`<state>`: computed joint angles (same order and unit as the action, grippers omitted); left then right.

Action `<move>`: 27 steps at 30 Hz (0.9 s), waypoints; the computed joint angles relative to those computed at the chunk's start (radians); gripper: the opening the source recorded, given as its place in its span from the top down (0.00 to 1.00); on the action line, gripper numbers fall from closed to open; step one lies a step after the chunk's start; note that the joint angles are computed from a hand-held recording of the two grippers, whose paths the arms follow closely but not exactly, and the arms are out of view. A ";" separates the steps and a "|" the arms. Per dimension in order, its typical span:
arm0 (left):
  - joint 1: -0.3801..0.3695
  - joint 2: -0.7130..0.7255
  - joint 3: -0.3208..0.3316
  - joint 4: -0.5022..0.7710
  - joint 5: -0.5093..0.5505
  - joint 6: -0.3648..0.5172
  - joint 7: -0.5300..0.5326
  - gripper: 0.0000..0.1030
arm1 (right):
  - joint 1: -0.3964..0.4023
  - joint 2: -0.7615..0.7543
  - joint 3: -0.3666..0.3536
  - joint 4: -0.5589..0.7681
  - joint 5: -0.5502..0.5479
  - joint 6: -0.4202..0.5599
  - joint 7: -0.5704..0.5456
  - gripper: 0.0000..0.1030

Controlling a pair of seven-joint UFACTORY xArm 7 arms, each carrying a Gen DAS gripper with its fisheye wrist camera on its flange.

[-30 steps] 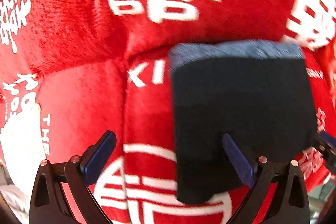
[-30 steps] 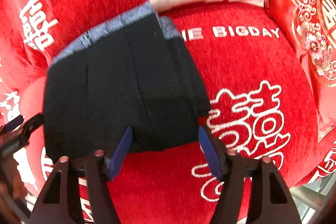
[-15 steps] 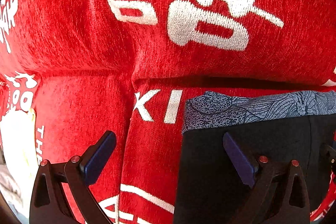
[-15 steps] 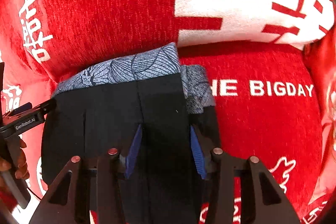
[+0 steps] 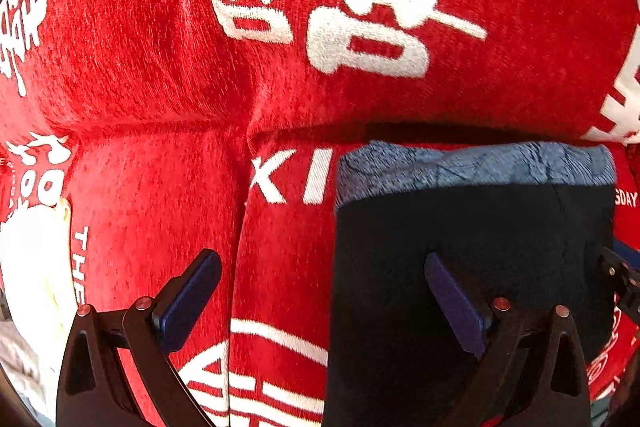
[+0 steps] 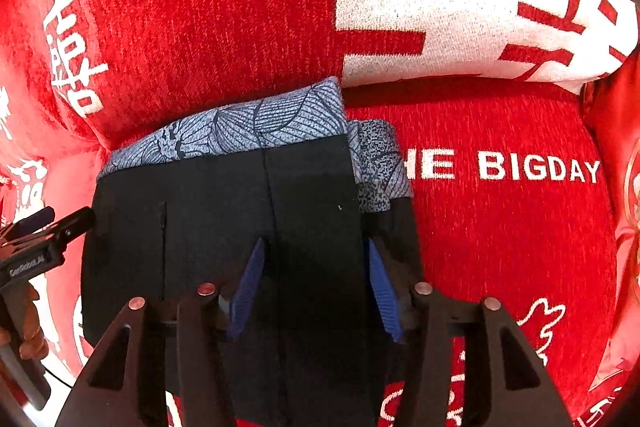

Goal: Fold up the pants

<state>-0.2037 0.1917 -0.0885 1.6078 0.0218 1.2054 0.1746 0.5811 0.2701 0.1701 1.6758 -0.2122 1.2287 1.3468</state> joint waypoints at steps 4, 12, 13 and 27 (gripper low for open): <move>0.002 -0.017 -0.002 -0.020 -0.012 0.014 0.015 0.01 | 0.005 0.007 0.002 0.015 0.004 0.010 0.000 0.42; 0.003 -0.044 -0.005 -0.055 -0.027 0.022 0.032 0.01 | 0.019 -0.017 0.010 0.002 0.011 0.023 0.014 0.39; 0.002 -0.049 -0.006 -0.058 -0.025 0.025 0.035 0.01 | 0.021 -0.024 0.013 -0.003 0.012 0.025 0.020 0.39; 0.025 -0.063 -0.001 -0.059 -0.090 0.099 0.087 0.01 | -0.053 -0.311 0.068 -0.274 0.078 0.084 -0.010 0.35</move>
